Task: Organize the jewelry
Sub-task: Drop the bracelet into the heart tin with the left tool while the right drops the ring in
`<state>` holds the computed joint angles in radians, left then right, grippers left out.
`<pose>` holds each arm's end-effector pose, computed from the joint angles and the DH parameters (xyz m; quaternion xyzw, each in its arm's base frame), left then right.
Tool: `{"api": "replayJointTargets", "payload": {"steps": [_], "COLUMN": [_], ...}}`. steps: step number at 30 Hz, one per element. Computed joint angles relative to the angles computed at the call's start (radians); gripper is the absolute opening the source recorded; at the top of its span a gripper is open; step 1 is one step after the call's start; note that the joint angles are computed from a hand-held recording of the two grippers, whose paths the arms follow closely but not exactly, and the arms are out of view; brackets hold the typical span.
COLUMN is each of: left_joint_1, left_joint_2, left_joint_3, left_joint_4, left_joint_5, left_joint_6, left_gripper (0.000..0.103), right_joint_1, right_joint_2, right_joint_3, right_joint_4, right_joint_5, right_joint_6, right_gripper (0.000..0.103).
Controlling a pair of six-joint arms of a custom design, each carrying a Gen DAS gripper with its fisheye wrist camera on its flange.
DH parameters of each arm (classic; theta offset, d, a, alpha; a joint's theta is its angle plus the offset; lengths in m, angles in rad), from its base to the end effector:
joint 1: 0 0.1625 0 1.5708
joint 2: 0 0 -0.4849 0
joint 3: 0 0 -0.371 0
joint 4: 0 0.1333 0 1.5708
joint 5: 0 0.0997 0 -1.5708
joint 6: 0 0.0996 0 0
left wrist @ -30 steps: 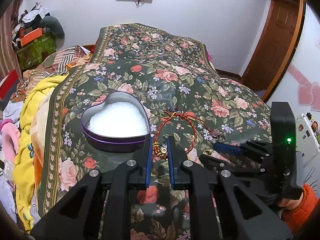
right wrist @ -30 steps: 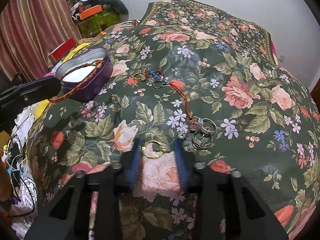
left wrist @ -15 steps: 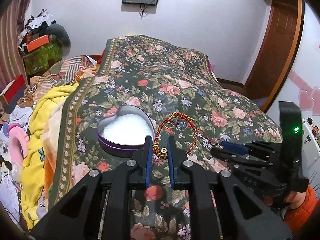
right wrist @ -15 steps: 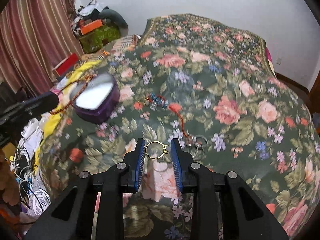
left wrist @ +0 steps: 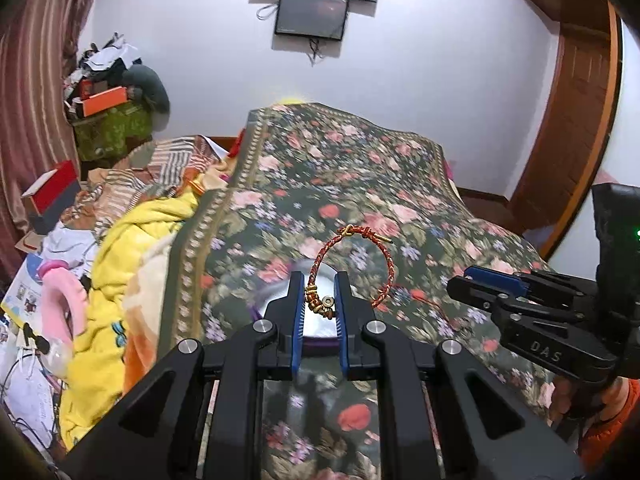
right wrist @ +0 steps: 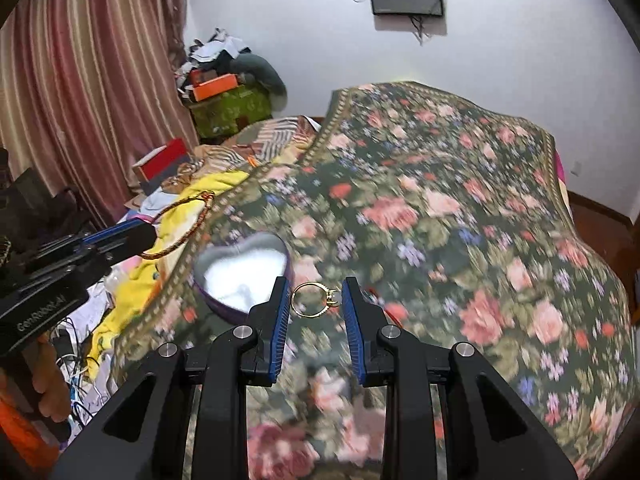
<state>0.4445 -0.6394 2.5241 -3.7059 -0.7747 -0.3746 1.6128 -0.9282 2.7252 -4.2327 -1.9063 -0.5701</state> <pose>-0.2627 -0.3516 0.0562 0.2907 0.8685 -0.3465 0.2028 0.1148 -0.3391 0.2040 0.2030 -0.8747 0.3593 0.2542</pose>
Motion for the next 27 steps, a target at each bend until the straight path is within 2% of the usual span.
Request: {"api": "replayJointTargets", "payload": {"steps": [7, 17, 22, 27], "left_joint_1": [0.056, 0.146, 0.169, 0.176], "left_joint_2": [-0.008, 0.032, 0.055, 0.063], "left_joint_3": [-0.027, -0.087, -0.117, -0.126], "left_joint_4": [0.023, 0.088, 0.107, 0.11], "left_joint_5": [0.015, -0.061, -0.087, -0.081], "left_joint_6": [0.037, 0.086, 0.111, 0.122], "left_gripper": [0.013, 0.013, 0.013, 0.013], "right_joint_1": [0.013, -0.006, -0.016, -0.021], "right_joint_2": [0.012, 0.025, 0.027, 0.037], "right_joint_3": [-0.05, -0.102, -0.125, -0.146], "right_joint_4": [0.068, 0.146, 0.197, 0.243], "right_joint_5": [0.027, 0.04, 0.037, 0.044], "right_joint_6": [-0.003, 0.0, 0.0, -0.005], "right_gripper": [0.024, 0.024, 0.024, 0.024]}}
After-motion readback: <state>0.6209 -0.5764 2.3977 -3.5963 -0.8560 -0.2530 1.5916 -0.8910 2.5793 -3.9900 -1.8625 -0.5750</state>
